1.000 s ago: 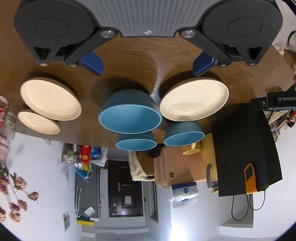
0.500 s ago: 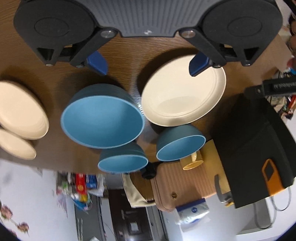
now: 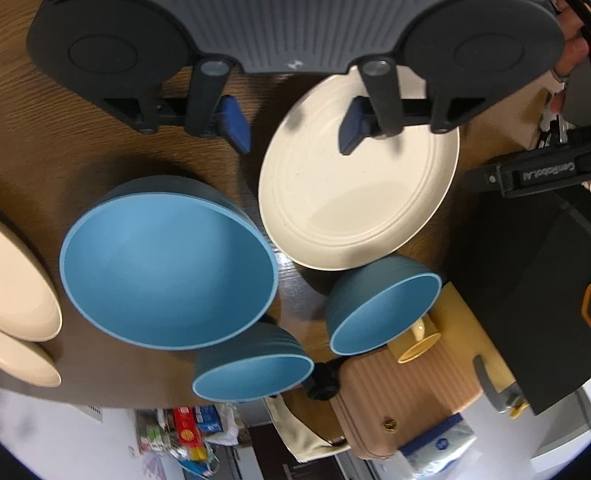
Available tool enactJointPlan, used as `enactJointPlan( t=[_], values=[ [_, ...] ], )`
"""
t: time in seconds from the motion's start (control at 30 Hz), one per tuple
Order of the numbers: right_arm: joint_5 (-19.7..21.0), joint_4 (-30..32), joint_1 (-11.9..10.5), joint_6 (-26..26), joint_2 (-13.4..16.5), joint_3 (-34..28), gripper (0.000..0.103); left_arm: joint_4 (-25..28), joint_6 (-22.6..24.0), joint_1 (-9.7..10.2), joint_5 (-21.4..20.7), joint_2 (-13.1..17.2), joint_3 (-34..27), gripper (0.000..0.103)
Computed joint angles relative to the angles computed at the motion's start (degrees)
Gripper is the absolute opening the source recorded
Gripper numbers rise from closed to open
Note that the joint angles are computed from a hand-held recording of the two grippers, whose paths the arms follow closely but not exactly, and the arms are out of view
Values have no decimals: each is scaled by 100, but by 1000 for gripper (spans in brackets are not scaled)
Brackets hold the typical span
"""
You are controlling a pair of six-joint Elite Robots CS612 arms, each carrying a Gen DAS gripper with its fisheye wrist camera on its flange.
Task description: Organize plates and bowls
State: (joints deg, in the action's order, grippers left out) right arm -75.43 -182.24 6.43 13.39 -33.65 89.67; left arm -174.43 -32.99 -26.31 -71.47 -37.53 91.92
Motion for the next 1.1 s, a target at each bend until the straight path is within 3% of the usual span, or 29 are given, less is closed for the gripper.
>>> enactJointPlan(
  t=[0.1, 0.23, 0.5, 0.83, 1.1],
  values=[
    [-38, 62, -6, 80, 32, -69, 45, 305, -93, 70, -202, 89, -217, 79],
    [-55, 127, -14, 158, 63, -132, 41, 552, -142, 136, -417, 217, -465, 71],
    [-16, 251, -37, 190, 128, -230, 30, 723, -129, 224, -736, 390, -733, 37],
    [138, 255, -77, 252, 190, -284, 14, 615, -110, 234, -831, 435, -762, 17],
    [198, 145, -101, 343, 227, -273, 8, 516, -73, 192, -705, 399, -669, 15]
  ],
)
